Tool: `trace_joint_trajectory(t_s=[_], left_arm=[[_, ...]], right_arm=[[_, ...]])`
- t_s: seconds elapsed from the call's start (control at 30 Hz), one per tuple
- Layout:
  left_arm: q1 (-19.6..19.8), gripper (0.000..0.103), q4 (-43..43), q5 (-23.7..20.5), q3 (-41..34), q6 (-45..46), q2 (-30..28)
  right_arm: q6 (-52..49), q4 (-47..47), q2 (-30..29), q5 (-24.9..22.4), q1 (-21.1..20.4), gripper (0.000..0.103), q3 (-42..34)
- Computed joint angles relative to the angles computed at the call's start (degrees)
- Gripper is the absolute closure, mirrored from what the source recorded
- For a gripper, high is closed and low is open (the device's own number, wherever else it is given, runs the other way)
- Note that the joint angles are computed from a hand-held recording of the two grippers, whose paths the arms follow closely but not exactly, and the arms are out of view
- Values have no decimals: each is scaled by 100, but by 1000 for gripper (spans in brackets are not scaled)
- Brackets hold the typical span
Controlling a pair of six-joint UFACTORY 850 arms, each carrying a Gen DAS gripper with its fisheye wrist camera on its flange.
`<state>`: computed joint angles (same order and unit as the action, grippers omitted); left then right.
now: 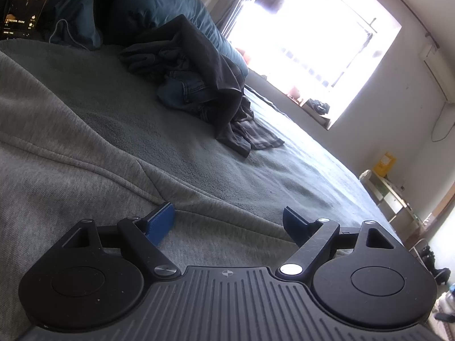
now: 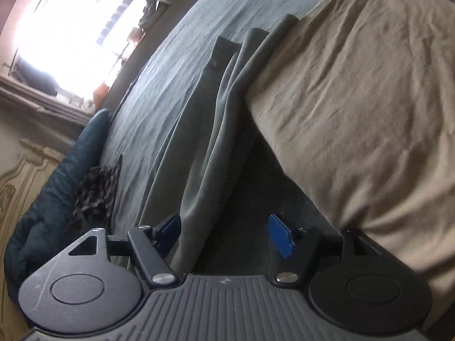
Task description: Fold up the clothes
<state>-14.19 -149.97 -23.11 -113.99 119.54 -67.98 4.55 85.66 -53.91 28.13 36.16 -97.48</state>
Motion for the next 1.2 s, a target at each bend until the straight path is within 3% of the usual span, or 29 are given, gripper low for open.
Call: trace_joint_trajectory(t_s=[0.27, 0.53, 0.63, 0.67, 0.7, 0.77, 0.83, 0.93, 1.03, 1.1, 1.2], left_arm=[[14, 17, 96, -49, 13, -165, 3], [32, 17, 210, -100, -4, -331, -11], [37, 17, 241, -110, -15, -372, -18], [38, 17, 254, -112, -19, -388, -19], [42, 17, 272, -118, -21, -412, -20], [51, 17, 313, -140, -22, -472, -23], [58, 17, 338, -158, -27, -519, -29], [57, 17, 343, -146, -50, -534, -41], [64, 17, 383, -147, -45, -582, -34], [72, 17, 427, -159, -38, -632, -28], [82, 17, 512, -176, -39, -711, -27]], right_arm=[[-245, 645, -1151, 606, -234, 30, -1624], [42, 572, -2186, 1459, -397, 28, -3088], [187, 488, -2484, 1814, -432, 32, -3490], [266, 405, -2549, 1838, -455, 39, -3571], [458, 278, -2562, 1791, -482, 46, -3566], [1374, -545, -2438, 1560, -554, 77, -3250], [1624, -980, -2398, 1490, -597, 78, -3192], [938, -689, -2353, 1265, -687, 78, -3277], [-72, -283, -2222, 1038, -741, 85, -3318], [-898, -149, -1991, 1100, -687, 87, -3174], [-1266, -440, -1243, 1578, -443, 88, -2289]])
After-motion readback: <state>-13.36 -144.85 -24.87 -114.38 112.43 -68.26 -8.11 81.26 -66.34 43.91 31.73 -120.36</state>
